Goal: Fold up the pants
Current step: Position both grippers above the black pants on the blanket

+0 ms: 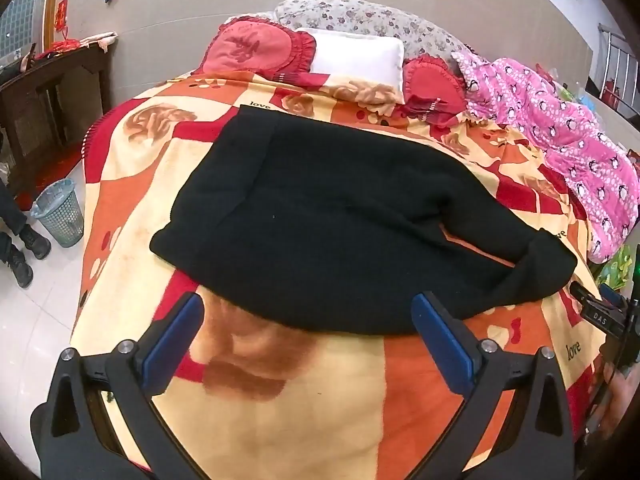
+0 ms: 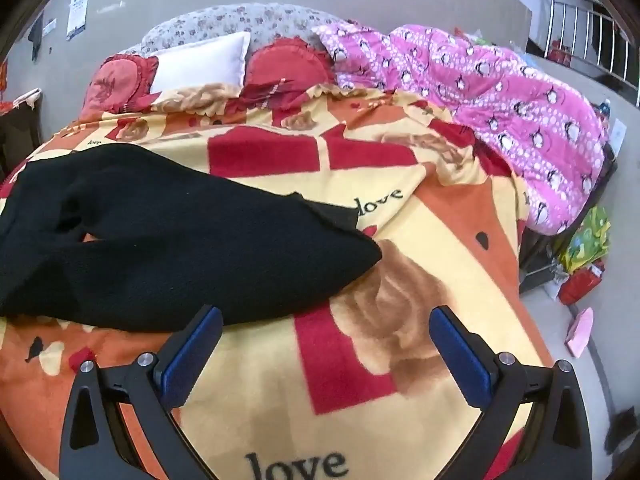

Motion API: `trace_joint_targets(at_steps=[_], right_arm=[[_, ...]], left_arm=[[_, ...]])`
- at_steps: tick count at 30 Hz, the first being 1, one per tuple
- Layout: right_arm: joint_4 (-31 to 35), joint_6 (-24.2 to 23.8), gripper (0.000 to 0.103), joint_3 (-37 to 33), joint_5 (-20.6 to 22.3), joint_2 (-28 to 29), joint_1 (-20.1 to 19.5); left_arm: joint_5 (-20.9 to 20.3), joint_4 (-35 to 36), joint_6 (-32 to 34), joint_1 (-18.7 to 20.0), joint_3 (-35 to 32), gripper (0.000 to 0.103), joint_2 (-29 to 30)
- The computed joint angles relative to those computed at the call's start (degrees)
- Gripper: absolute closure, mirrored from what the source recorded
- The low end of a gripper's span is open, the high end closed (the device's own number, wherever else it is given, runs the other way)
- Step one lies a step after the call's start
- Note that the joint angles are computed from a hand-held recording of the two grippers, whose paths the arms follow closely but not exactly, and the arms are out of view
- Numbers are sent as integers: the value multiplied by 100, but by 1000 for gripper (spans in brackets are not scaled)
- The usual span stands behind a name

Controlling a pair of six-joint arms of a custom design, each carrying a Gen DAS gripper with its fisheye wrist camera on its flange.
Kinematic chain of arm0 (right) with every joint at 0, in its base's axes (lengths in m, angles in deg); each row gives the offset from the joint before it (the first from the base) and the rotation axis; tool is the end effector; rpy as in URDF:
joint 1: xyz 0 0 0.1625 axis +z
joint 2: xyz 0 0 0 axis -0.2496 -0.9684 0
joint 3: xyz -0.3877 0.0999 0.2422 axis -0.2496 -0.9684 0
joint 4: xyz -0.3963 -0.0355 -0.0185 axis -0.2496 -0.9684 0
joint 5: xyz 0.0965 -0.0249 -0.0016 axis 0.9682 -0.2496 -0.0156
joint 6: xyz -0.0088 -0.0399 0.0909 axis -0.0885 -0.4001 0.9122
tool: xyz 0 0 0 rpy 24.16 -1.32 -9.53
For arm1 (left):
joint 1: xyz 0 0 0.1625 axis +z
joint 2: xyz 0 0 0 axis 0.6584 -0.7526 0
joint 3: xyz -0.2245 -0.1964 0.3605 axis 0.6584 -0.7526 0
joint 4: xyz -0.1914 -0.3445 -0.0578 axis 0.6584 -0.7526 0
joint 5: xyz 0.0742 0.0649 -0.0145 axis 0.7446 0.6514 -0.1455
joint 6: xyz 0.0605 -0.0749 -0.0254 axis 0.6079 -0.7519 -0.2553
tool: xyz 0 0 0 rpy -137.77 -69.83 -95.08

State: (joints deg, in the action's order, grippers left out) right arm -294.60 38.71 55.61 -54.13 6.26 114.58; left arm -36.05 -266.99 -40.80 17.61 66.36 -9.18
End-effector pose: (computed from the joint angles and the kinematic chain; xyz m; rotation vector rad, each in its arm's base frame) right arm 0.2077 -0.6876 0.0493 0.7810 -2.1101 0.8893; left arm -0.0604 -0.5361 0.2563 -0.2462 2.0374 -1.2010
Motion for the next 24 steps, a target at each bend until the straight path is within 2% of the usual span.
trace_joint_targets(at_steps=[2, 7, 10, 11, 14, 16, 20, 24], right_arm=[[-53, -31, 0, 47, 32, -9, 26], [350, 263, 0, 121, 237, -135, 0], [767, 412, 0, 76, 366, -191, -51], [1052, 540, 0, 60, 496, -249, -83], [1744, 921, 0, 4, 900, -386, -176], [2048, 1145, 0, -65, 986, -421, -205], [2290, 1445, 0, -130, 1199, -483, -272], [2438, 1442, 0, -356, 1119, -443, -240]], left_arm=[[-12, 28, -46, -7, 10, 0, -11], [-235, 156, -297, 27, 103, 0, -133], [-463, 355, -669, 153, 185, 0, -285], [-551, 112, -533, 268, 191, 0, -240], [-428, 246, -885, 393, 255, 0, -318], [-390, 151, -961, 446, 302, 0, -356], [-429, -196, -893, 560, 352, 0, -444], [-624, 39, -968, 741, 175, 0, -496]])
